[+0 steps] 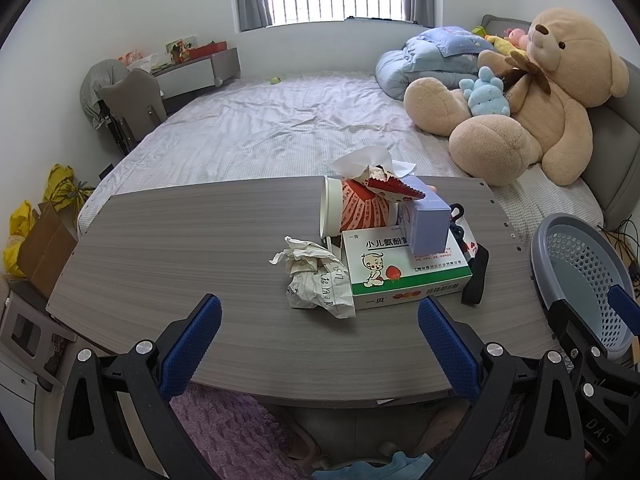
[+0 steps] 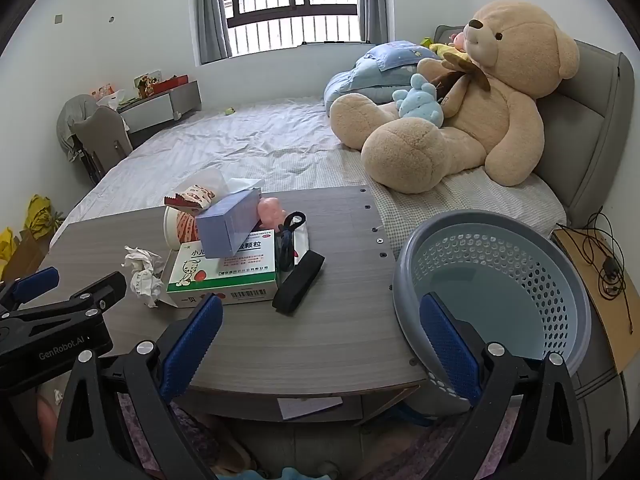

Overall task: Collect trash
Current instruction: 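Move the right tool toward the black strap on the table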

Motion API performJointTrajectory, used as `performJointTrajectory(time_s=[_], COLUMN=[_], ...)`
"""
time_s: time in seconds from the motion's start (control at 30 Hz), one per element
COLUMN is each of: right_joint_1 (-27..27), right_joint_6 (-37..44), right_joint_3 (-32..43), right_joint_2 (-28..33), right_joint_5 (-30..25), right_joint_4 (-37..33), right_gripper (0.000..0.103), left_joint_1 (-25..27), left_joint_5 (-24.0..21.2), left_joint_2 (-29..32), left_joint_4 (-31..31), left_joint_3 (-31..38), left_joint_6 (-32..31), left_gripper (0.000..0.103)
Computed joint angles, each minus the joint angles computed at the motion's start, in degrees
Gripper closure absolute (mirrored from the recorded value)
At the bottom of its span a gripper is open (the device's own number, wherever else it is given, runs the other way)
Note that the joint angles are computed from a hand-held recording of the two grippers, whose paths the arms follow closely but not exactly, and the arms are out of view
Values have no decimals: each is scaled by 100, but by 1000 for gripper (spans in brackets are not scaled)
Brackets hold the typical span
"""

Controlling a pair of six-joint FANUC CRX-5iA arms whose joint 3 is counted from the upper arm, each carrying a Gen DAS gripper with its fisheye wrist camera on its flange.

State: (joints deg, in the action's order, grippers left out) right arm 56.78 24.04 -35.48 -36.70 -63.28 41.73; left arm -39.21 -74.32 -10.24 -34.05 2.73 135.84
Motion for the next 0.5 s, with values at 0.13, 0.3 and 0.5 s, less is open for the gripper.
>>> performJointTrajectory(time_s=[0.13, 0.3, 0.5], right_joint_1=[34, -44, -205], right_joint_6=[1, 1, 117], right_joint_3=[39, -22, -41], right_joint_2=[-1, 50, 103], right_joint_5=[-55, 81, 218], right_joint_4=[-10, -47, -176], right_gripper=[9, 9, 9], left_joint_1=[1, -1, 44], left_joint_5=[-6, -18, 31], left_joint_2=[3, 8, 0], left_joint_4=[1, 7, 37], left_joint_3=[3, 9, -66], left_joint_6=[4, -2, -2], left_gripper=[6, 6, 6])
